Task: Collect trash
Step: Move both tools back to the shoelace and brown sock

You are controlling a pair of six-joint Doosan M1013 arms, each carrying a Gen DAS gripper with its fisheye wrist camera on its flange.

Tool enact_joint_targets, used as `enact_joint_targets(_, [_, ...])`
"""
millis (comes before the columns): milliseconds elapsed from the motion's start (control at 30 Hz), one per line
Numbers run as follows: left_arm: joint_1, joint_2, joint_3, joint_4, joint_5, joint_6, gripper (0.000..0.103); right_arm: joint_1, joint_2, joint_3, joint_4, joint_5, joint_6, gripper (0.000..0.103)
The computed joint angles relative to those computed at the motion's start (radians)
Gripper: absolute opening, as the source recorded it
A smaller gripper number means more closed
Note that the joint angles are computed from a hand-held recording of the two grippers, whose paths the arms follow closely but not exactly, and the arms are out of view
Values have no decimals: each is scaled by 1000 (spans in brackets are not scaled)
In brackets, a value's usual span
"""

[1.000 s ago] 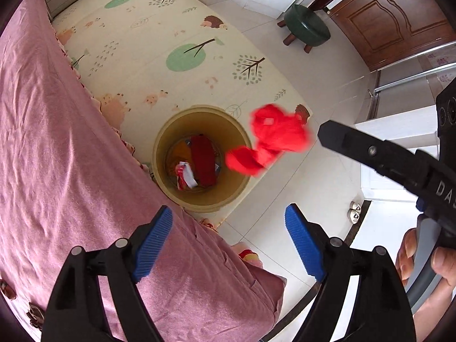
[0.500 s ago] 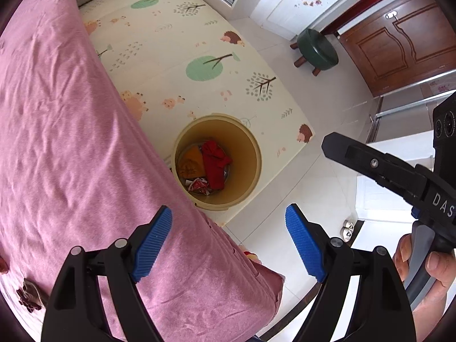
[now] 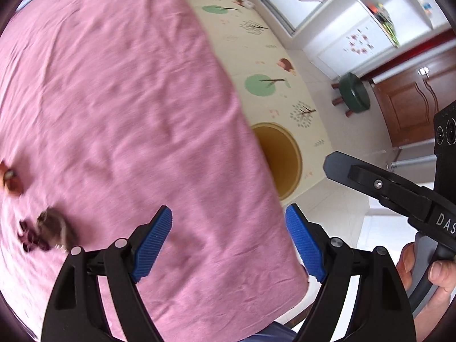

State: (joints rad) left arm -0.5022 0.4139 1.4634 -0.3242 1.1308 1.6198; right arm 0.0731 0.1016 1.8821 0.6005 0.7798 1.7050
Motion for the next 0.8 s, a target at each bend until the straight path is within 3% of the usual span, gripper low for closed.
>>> enact_joint_targets(433, [228, -93, 168, 24, -81, -195, 81, 185, 180, -188, 38, 122, -107, 49])
enact_joint_targets(800, [373, -86, 221, -68, -111, -284, 82, 263, 321, -337, 17, 213, -115, 49])
